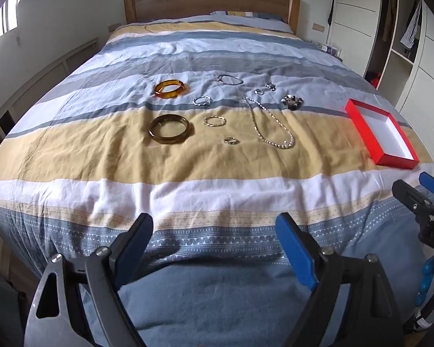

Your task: Organize jewelry

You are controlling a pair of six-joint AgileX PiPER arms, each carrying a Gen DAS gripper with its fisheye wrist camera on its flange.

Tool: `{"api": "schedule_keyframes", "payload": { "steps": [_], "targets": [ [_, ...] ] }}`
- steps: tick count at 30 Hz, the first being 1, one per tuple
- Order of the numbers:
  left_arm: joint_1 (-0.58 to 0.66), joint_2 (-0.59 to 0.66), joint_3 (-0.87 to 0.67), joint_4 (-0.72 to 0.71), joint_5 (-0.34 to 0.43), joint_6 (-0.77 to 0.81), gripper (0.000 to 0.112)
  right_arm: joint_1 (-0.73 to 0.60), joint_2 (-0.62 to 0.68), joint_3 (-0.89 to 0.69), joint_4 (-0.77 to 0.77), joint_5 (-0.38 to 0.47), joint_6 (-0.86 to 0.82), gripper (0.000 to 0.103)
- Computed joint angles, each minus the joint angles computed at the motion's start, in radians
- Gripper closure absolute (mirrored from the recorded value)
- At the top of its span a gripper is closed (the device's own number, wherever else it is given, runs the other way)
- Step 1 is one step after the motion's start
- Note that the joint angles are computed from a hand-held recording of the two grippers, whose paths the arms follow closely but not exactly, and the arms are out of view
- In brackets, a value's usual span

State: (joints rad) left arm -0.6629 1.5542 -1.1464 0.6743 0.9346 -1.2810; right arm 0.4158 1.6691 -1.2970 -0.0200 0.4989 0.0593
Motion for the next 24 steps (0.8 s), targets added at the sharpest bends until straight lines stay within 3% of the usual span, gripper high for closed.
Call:
{"api": "schedule_keyframes", "payload": {
  "steps": [5,16,24],
  "targets": [
    [0.01,-0.004,0.01,-0.006,-0.012,-0.001,0.026,-0.001,0.0,0.0,0.003,0.001,0.0,0.001],
    [-0.011,0.021,-0.019,0.007,0.061,-0.009,0.026,0.018,0.006,0.013,-0.007,0.0,0.005,0.001],
    [-0.011,0.011,-0.008,0.009,0.053,-0.011,0.026,0.043,-0.009,0.021,-0.027,0.003,0.025,0.001]
  ]
}}
